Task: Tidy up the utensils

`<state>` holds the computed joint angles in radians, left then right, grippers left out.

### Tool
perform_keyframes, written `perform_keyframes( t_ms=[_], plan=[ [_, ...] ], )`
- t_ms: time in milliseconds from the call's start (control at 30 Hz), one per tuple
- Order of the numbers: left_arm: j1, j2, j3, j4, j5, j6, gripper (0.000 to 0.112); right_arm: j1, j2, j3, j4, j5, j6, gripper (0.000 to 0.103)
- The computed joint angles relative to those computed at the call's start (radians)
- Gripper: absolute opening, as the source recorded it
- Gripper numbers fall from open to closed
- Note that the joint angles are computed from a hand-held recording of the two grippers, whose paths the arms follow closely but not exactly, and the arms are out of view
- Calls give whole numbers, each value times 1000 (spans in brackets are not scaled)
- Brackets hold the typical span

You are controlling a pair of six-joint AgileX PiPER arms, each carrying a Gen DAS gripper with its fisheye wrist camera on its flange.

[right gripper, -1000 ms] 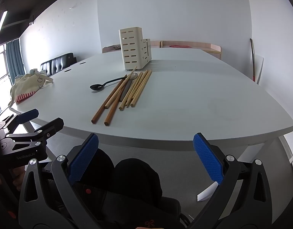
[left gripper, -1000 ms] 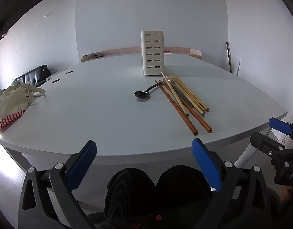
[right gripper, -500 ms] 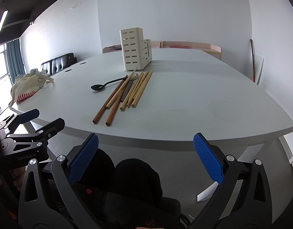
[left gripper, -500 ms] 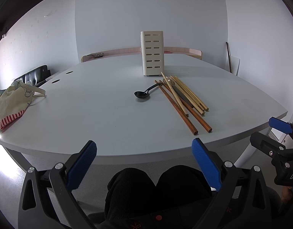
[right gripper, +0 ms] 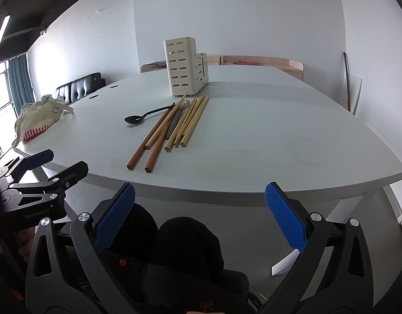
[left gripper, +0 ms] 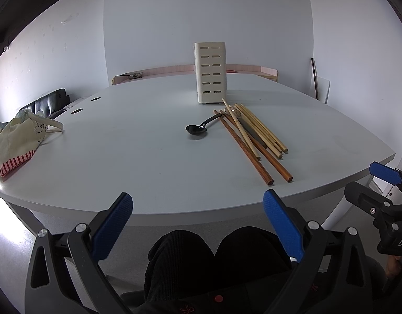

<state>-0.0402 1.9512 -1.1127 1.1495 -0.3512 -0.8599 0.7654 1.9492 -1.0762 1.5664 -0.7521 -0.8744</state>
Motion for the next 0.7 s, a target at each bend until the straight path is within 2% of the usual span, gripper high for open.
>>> perform_keyframes(
  t_ms=[700],
  plan=[
    [6,0,-6,25,-1,-21,98,3,-8,11,-11,12,20,95]
  ],
)
